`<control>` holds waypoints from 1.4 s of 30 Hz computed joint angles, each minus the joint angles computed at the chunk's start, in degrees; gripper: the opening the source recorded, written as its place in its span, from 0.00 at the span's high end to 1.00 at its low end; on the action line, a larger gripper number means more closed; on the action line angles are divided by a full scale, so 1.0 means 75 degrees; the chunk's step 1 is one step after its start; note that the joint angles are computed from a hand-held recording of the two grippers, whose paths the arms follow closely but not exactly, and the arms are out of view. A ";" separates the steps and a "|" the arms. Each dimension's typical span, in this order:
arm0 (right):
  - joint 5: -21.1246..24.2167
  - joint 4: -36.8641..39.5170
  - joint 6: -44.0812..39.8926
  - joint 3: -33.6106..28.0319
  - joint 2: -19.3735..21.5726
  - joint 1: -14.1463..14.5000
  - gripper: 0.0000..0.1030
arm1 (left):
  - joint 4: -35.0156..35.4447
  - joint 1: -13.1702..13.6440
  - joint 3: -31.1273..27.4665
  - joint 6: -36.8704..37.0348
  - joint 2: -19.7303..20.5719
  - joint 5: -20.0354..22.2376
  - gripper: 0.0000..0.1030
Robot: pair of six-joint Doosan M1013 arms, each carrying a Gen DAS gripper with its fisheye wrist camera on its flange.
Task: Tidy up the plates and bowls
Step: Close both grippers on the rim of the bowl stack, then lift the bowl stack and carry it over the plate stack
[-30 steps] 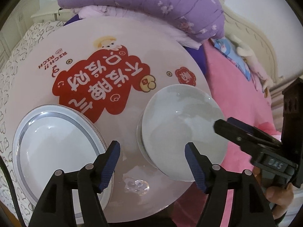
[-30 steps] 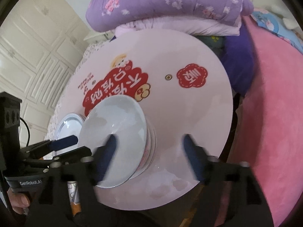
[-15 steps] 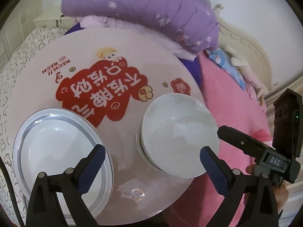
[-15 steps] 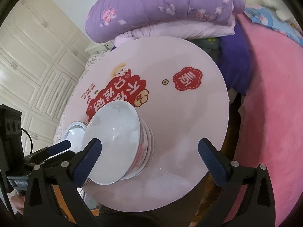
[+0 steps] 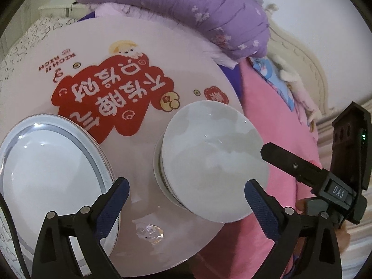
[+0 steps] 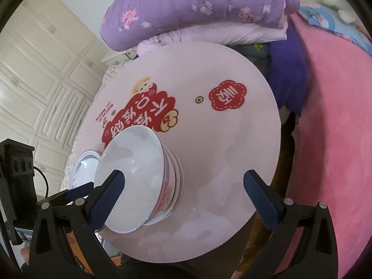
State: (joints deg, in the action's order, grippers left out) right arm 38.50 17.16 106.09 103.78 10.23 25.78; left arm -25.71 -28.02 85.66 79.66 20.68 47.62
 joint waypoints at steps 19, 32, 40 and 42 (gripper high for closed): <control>0.0676 0.0792 -0.0802 -0.0143 0.0646 -0.0055 0.32 | -0.0175 -0.0034 -0.0364 -0.0521 0.0701 0.0499 0.27; 0.0504 0.1807 -0.1807 -0.0103 0.0693 -0.0082 0.64 | -0.0406 -0.0026 -0.0580 -0.0336 0.0988 0.0448 0.51; 0.0462 0.1547 -0.1437 -0.0111 0.0681 -0.0013 0.66 | -0.0506 0.0010 -0.0552 -0.0391 0.0974 0.0469 0.52; 0.0466 0.1619 -0.1462 -0.0099 0.0682 -0.0036 0.66 | -0.0545 0.0019 -0.0545 -0.0375 0.0966 0.0479 0.52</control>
State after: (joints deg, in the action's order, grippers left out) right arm 41.99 29.30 95.13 103.04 15.34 25.51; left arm -29.79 -27.87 81.57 76.85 27.92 51.21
